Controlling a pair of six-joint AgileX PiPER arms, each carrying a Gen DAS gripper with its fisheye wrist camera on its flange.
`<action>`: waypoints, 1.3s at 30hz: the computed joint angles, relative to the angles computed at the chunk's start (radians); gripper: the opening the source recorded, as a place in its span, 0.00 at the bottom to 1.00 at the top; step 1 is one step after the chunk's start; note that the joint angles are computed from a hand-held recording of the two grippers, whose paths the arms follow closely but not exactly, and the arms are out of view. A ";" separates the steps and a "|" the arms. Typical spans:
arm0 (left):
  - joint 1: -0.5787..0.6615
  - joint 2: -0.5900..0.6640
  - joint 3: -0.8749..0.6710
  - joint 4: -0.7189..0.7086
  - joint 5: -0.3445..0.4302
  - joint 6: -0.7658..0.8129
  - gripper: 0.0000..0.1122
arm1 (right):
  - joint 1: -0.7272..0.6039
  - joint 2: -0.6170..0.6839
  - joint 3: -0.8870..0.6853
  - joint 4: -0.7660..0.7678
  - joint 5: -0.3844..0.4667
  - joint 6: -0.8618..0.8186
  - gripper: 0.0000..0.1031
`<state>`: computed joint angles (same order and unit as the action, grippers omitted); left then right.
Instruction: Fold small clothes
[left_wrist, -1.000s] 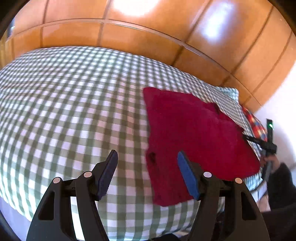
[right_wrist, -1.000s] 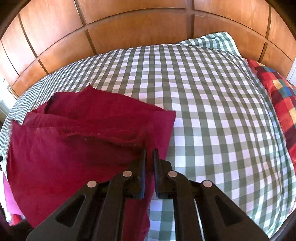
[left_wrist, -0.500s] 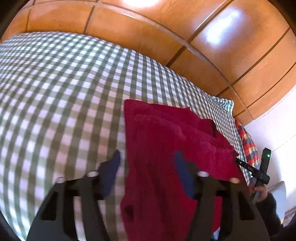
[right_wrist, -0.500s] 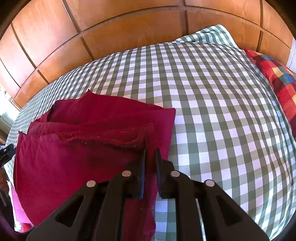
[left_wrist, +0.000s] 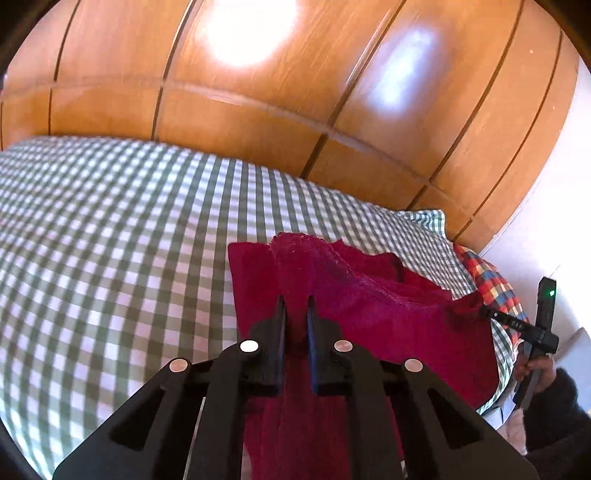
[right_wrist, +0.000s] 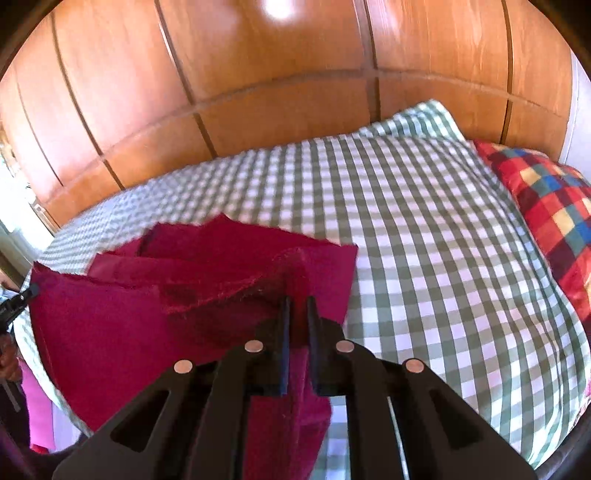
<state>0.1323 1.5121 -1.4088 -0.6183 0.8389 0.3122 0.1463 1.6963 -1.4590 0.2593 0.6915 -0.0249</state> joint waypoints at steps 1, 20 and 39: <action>0.004 -0.006 -0.005 0.008 0.001 -0.010 0.07 | 0.002 0.001 -0.014 0.000 0.003 -0.002 0.07; -0.085 0.661 -0.903 0.334 0.324 -0.436 0.08 | -0.039 0.553 -0.714 -0.144 0.313 0.133 0.07; 0.142 -0.085 0.201 -0.078 0.125 0.321 0.39 | -0.057 -0.052 0.131 0.246 0.075 -0.198 0.61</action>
<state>0.2739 1.4274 -1.2074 -0.6964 0.9643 0.6327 0.0897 1.6444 -1.3281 0.5053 0.7670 -0.2233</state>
